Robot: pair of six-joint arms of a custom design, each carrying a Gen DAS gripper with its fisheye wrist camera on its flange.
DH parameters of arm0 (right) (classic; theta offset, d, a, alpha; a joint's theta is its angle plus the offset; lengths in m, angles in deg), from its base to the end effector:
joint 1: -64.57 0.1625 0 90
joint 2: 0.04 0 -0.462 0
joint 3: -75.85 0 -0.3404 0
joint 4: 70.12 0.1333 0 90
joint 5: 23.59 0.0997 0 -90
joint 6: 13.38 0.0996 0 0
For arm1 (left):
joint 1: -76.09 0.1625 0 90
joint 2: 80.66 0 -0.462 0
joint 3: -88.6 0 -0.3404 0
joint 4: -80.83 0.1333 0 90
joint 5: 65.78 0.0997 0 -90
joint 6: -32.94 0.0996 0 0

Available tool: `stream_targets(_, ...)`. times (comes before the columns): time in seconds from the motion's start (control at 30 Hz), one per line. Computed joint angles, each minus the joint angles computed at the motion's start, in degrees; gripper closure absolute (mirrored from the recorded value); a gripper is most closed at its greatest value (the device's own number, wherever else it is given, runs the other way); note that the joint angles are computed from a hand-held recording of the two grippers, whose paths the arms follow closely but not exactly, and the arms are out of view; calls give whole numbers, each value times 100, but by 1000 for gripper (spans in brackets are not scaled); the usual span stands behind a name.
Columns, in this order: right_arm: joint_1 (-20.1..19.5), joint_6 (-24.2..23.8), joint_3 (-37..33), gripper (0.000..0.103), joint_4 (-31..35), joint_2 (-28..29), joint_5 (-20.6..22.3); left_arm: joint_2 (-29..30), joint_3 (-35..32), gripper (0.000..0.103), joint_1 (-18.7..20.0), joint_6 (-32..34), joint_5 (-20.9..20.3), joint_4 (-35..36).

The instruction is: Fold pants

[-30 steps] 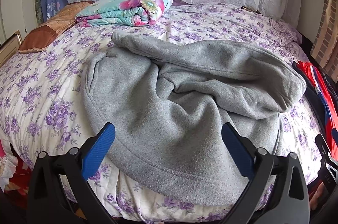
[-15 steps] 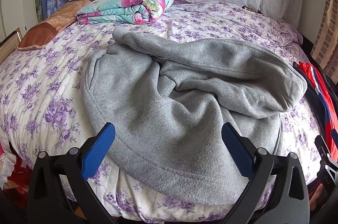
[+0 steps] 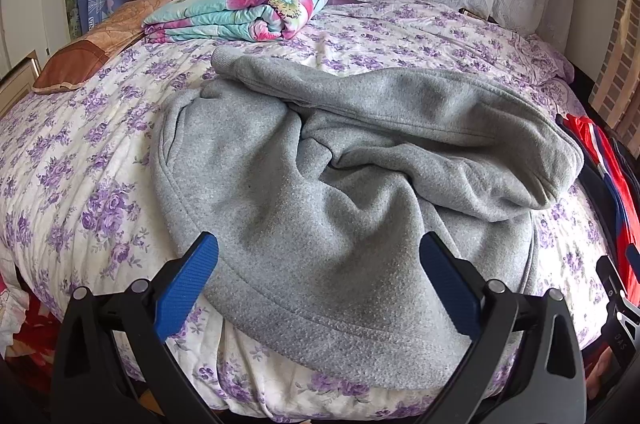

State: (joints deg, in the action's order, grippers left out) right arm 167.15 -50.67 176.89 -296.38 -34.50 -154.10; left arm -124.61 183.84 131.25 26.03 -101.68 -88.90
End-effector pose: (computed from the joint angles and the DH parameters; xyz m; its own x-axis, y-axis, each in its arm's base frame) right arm 0.2024 -0.5920 0.1788 -0.6501 0.1359 0.7476 -0.5901 0.5295 -0.6094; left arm -0.2020 -0.6647 0.2136 -0.7570 -0.0686 -0.6498 0.4143 0.7187 -0.5585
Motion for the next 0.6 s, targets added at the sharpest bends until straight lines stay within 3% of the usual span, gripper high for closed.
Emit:
stream_targets(0.2, -3, 0, -6, 3, -2, 7, -7, 1, -115, 5, 38, -73, -57, 181)
stream_targets(0.33, -17, -24, -47, 3, 48, 9, -31, -24, -611, 5, 216, 14, -494, 535)
stream_targets(0.43, -35, -25, -89, 3, 121, 29, -38, 69, -1401, 5, 511, -172, -1162, 1247)
stream_targets(0.53, -67, 24, -180, 3, 241, 60, -80, 420, -2656, 5, 824, -386, -1900, 2428)
stream_targets(0.6, -88, 41, -259, 3, 335, 87, -112, 829, -3624, 5, 958, -392, -1858, 3128)
